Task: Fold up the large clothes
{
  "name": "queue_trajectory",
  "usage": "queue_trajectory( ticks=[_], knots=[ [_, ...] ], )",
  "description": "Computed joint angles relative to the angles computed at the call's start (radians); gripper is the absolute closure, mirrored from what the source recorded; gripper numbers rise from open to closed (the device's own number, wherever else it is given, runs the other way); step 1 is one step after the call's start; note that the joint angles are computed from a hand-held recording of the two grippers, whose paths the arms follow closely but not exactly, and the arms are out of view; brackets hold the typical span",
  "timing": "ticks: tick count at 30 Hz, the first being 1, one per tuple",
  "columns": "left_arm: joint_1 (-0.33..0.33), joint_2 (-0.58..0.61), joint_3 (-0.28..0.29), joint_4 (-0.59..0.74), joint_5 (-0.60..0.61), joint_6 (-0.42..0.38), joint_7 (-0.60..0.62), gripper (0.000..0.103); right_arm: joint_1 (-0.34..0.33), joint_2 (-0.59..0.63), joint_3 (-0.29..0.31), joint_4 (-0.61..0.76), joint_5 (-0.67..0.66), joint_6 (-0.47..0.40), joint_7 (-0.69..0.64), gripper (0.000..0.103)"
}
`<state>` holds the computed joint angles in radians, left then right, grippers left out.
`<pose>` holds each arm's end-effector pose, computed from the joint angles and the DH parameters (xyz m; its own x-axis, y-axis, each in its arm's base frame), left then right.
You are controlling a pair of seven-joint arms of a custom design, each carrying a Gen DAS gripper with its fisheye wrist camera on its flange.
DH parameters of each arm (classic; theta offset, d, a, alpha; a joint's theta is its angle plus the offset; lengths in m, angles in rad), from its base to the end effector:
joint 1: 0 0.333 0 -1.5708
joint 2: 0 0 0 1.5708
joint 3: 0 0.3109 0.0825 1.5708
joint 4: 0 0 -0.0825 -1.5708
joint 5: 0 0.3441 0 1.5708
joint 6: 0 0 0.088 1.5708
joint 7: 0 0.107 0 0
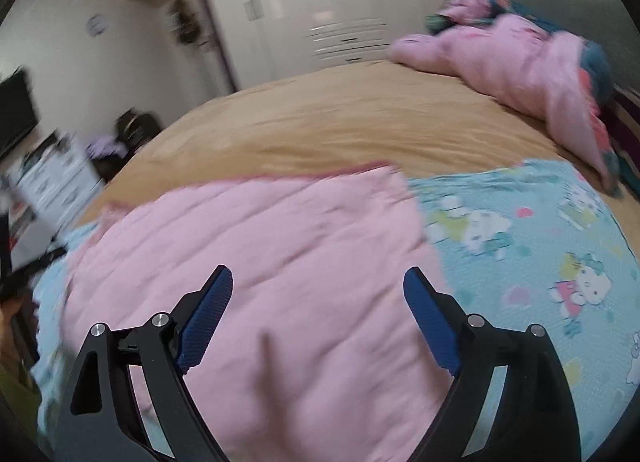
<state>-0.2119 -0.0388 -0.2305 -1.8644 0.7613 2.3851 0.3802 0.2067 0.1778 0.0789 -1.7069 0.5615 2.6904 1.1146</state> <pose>0.5047 -0.2344 0.5980 0.2960 -0.9535 0.0575 -0.6191 -0.2373 -0.7486 0.6061 0.1555 0.5813 0.4049 -0.8903 -0.2082 -0.6482 -0.1188 -0.7522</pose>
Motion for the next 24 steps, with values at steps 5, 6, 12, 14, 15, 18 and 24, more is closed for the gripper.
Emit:
queue_trajectory(
  ticks=[5, 6, 12, 14, 15, 18, 24],
  knots=[
    [-0.056, 0.049, -0.037, 0.037, -0.061, 0.024, 0.055, 0.009, 0.057, -0.027, 0.018, -0.055, -0.088, -0.025, -0.011, 0.016],
    [-0.069, 0.068, -0.041, 0.055, -0.059, 0.005, 0.066, 0.009, 0.074, -0.02, 0.011, -0.052, -0.132, -0.038, 0.035, 0.016],
    [-0.134, 0.191, -0.018, 0.117, -0.065, -0.054, 0.093, 0.009, 0.116, 0.054, -0.014, 0.006, -0.319, -0.123, 0.203, 0.004],
    [-0.139, 0.195, -0.001, 0.09, -0.044, -0.008, 0.047, 0.009, 0.115, 0.068, -0.007, -0.011, -0.312, -0.079, 0.201, 0.004],
    [-0.138, 0.196, 0.005, 0.08, -0.041, 0.012, 0.032, 0.009, 0.118, 0.071, -0.006, -0.029, -0.314, -0.043, 0.203, 0.004],
    [-0.146, 0.196, 0.014, 0.069, -0.008, 0.025, 0.004, 0.008, 0.115, 0.066, 0.004, -0.061, -0.296, 0.011, 0.192, 0.004],
    [-0.155, 0.133, 0.001, 0.072, 0.003, -0.037, 0.028, 0.009, 0.062, -0.019, 0.03, -0.098, -0.14, -0.014, 0.064, 0.004]
  ],
)
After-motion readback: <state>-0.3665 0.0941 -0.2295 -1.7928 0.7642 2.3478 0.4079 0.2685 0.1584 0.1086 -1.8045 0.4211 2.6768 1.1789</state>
